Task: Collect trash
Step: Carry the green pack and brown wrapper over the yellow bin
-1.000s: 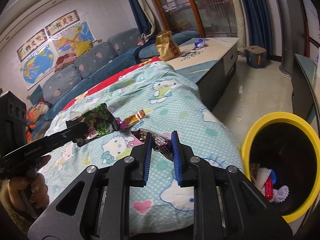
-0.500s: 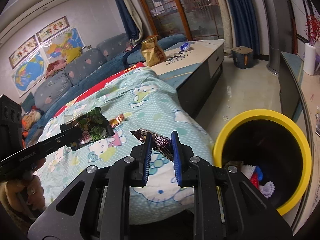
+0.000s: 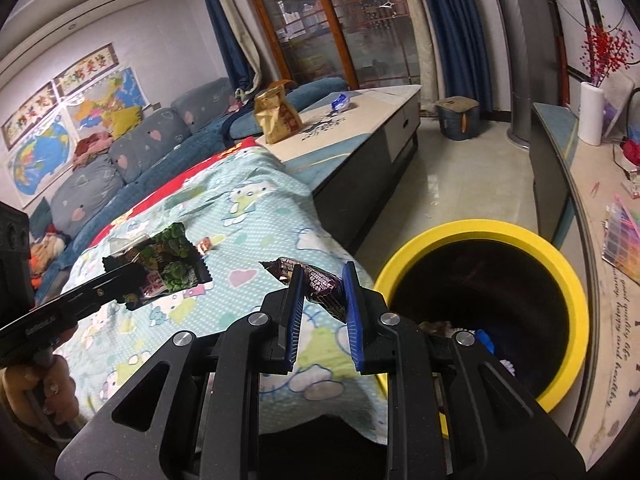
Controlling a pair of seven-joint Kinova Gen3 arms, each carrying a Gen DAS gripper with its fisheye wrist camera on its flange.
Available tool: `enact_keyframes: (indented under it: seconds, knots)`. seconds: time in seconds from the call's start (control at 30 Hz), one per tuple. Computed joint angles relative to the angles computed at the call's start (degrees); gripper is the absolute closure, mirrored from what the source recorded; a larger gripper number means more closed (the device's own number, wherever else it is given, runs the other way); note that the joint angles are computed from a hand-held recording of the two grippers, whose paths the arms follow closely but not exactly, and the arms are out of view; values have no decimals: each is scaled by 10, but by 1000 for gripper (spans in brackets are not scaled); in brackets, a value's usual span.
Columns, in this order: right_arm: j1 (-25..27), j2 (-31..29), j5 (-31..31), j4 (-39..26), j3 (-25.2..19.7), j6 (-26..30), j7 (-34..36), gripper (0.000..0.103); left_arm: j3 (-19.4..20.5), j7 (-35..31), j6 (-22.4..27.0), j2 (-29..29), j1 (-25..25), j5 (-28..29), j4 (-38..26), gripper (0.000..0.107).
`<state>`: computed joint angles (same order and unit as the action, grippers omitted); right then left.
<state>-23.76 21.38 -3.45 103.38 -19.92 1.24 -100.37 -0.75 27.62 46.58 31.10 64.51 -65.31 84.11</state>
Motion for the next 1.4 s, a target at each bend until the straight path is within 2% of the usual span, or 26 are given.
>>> enact_keyframes:
  seconds: [0.33, 1.13, 1.4]
  knots:
    - [2, -15, 0, 19, 30, -10, -16, 88, -6, -53, -19, 25, 2, 18, -43, 98]
    - [-51, -22, -10, 42, 153, -14, -65, 88, -60, -187, -77, 89, 18, 108, -141, 98]
    - [-39, -15, -10, 40, 162, -5, -77, 88, -73, -243, -104, 112, 18, 151, -169, 98]
